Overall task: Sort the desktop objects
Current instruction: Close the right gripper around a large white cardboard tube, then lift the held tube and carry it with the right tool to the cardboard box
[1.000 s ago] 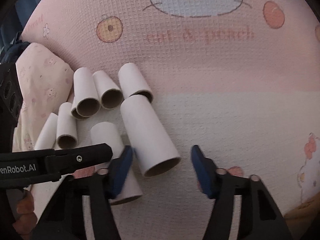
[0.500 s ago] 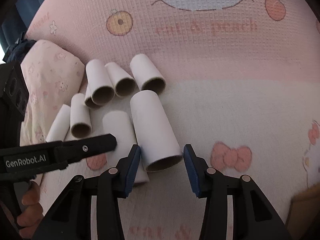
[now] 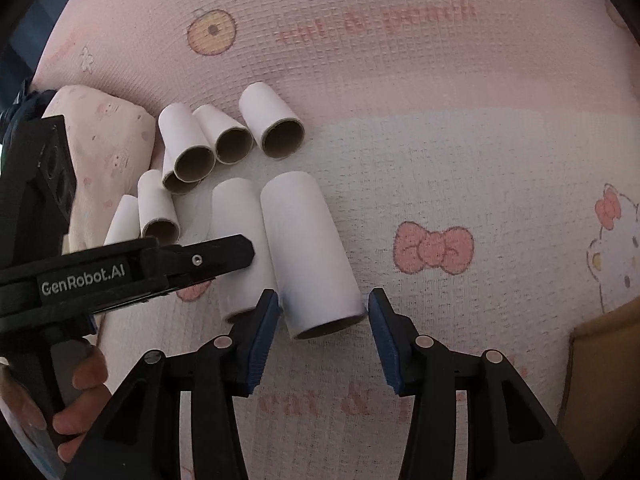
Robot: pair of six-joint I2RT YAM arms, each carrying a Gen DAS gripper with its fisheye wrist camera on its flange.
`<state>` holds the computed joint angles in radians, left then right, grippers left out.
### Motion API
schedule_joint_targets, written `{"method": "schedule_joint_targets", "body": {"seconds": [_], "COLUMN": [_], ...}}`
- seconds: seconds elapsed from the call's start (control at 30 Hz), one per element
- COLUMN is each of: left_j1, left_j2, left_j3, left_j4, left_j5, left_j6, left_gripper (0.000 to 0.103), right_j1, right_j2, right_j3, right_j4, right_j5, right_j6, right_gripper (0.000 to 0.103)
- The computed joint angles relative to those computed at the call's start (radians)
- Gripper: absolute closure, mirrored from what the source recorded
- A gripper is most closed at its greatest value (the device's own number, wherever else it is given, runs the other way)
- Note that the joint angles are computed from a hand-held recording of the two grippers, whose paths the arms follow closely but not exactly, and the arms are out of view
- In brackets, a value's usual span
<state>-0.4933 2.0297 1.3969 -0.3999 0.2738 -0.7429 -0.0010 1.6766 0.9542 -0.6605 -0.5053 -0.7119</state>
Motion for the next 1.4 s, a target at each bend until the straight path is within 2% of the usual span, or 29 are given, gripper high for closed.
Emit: {"method": "schedule_joint_targets", "body": {"seconds": [0.17, 0.33, 0.43, 0.67, 0.83, 0.97, 1.3, 1.4], "left_j1": [-0.032, -0.080, -0.098, -0.091, -0.056, -0.040, 0.014, -0.006], "left_j2": [0.024, 0.079, 0.090, 0.079, 0.025, 0.030, 0.038, 0.047], "left_j3": [0.073, 0.215, 0.252, 0.289, 0.210, 0.204, 0.119, 0.124], "left_j4": [-0.080, -0.235, -0.288, -0.475, -0.453, -0.428, -0.300, -0.282], "left_j5": [-0.083, -0.202, -0.250, -0.283, -0.233, -0.188, -0.117, -0.137], "left_j6": [0.085, 0.230, 0.286, 0.245, 0.267, 0.248, 0.209, 0.189], "left_gripper": [0.055, 0.055, 0.055, 0.057, 0.056, 0.055, 0.054, 0.056], "right_j1": [0.028, 0.067, 0.076, 0.066, 0.103, 0.128, 0.184, 0.202], "right_j2": [-0.004, 0.001, 0.005, -0.004, -0.017, 0.005, 0.016, -0.008], "right_j3": [-0.012, -0.010, -0.007, 0.008, 0.006, 0.020, -0.027, -0.059], "right_j4": [0.041, 0.057, 0.043, -0.044, -0.073, -0.091, 0.017, 0.053], "right_j5": [0.026, 0.059, 0.078, 0.117, 0.159, 0.143, 0.174, 0.188], "right_j6": [0.011, 0.020, 0.006, -0.046, -0.101, -0.086, -0.041, -0.036], "right_gripper": [0.057, 0.057, 0.061, 0.062, 0.061, 0.061, 0.061, 0.061]}}
